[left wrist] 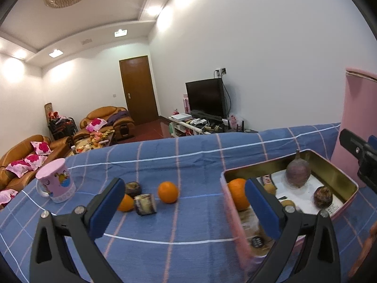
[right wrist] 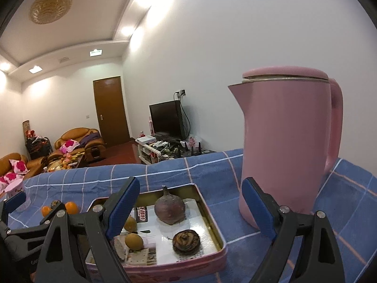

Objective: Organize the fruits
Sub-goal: 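Withdraw both tools from the box toward the remaining items on the bedspread, then grasp the wrapped cylindrical snack with the right tool while the left tool approaches an orange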

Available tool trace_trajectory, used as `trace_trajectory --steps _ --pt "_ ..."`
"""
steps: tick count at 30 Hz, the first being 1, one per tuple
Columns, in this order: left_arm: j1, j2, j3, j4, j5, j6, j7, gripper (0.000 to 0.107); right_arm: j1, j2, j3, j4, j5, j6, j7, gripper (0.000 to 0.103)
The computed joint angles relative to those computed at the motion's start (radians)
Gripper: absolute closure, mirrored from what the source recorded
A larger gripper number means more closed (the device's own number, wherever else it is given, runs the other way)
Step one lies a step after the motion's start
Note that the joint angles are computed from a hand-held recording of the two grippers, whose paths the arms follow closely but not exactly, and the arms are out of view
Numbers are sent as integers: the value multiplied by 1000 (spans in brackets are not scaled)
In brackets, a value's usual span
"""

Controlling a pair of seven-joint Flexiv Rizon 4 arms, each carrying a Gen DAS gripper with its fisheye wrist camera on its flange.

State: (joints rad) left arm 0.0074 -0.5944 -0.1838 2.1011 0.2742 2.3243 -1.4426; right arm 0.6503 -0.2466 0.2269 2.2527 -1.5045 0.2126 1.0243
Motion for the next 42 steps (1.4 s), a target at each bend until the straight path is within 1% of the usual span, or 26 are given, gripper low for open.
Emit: trace_trajectory --steps 5,9,18,20,22,23,25,26,28,29,32,35,37,39,42 --pt "34 -7 8 -19 28 2 11 4 17 -42 -9 -55 5 -3 -4 14" --pt "82 -16 -4 -46 48 -22 -2 4 32 -87 -27 -116 0 15 -34 14" --pt "185 -54 -38 -144 44 -146 -10 4 67 -174 -75 -237 -32 67 -93 14" --pt "183 -67 -25 -161 23 -153 4 4 70 -189 -86 -258 -41 86 -99 14" --pt "166 -76 5 -184 -30 -182 26 4 69 -206 -96 -283 -45 112 -111 14" --pt "173 -79 2 -189 -41 -196 29 4 72 -217 -101 -300 -42 120 -123 14" --pt "216 -86 -36 -205 -52 -247 20 4 79 -235 -111 -326 -43 135 -153 14" --pt "224 -89 -42 -212 -66 -266 19 4 83 -246 -118 -342 -52 147 -169 14" --pt "198 -96 -12 -229 -117 -289 34 4 85 -262 -131 -366 -67 170 -194 14" --pt "165 -99 27 -237 -154 -290 49 4 83 -272 -137 -382 -74 191 -213 14" --pt "89 -107 107 -246 -238 -281 93 4 72 -296 -154 -418 -83 260 -250 14" --pt "87 -107 106 -241 -261 -288 123 4 53 -320 -169 -455 -86 354 -282 14" --pt "55 -110 136 -246 -296 -290 150 4 45 -333 -180 -473 -97 408 -291 19" --pt "28 -114 162 -247 -325 -280 178 4 40 -349 -188 -496 -93 455 -320 30" --pt "11 -114 174 -243 -351 -268 211 4 29 -382 -199 -542 -61 540 -368 32"
